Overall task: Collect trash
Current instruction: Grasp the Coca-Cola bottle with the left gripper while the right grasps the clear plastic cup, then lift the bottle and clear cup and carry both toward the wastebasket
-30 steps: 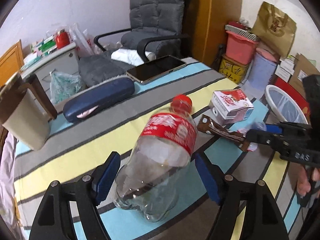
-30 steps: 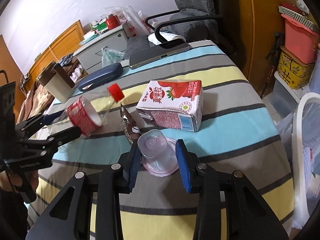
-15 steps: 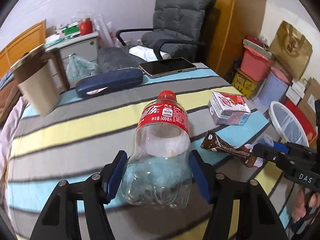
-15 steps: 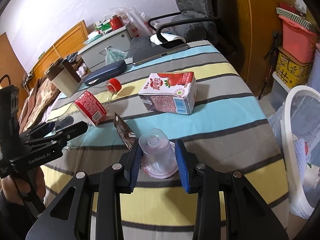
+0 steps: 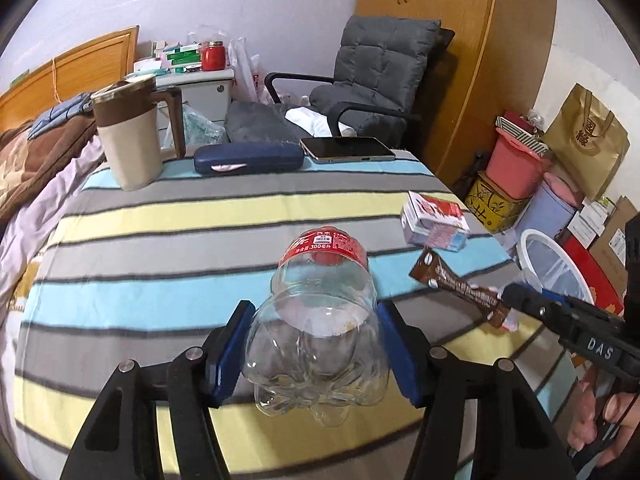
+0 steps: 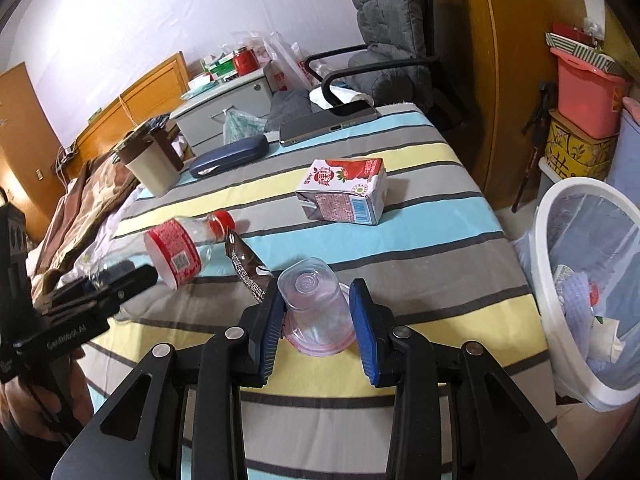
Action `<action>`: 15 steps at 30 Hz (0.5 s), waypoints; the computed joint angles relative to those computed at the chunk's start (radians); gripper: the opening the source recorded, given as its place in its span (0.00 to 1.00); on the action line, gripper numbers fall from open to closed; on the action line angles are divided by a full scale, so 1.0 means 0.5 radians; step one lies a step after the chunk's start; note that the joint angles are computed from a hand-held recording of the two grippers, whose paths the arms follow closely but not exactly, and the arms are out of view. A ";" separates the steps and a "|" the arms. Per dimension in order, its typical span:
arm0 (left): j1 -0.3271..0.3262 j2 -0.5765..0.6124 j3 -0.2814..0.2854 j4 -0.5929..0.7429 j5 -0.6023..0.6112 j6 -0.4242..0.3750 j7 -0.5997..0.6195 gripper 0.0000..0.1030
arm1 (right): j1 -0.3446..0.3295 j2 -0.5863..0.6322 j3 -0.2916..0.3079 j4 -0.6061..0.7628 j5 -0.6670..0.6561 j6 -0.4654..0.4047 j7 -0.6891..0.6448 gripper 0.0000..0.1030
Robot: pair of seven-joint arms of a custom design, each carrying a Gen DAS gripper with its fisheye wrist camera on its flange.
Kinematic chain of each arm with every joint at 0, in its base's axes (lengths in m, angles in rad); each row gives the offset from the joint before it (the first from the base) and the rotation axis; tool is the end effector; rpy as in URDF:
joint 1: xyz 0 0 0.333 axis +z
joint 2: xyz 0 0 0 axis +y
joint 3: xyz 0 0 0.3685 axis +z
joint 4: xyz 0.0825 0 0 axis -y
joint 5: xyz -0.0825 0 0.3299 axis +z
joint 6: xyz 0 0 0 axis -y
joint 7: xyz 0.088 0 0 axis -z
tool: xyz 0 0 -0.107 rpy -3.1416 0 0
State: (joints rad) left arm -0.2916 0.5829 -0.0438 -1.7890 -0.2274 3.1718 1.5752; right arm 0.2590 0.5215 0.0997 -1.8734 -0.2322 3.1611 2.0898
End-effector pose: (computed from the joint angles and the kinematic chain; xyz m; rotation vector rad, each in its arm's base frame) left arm 0.6669 -0.2036 0.4025 -1.7509 1.9203 -0.9692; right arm 0.6298 0.2447 0.4100 -1.7356 1.6668 -0.3815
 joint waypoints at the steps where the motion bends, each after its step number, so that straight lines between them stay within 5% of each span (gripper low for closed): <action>1: 0.014 -0.008 -0.021 -0.017 -0.004 0.004 0.004 0.60 | 0.010 -0.006 -0.010 -0.012 -0.003 0.010 0.003 0.35; 9: 0.081 -0.107 -0.152 -0.218 -0.042 0.061 0.060 0.61 | -0.061 -0.035 0.078 -0.117 0.013 0.017 -0.023 0.35; 15: 0.148 -0.115 -0.251 -0.255 -0.061 -0.006 0.120 0.61 | -0.197 -0.022 0.252 -0.135 0.055 -0.021 -0.141 0.36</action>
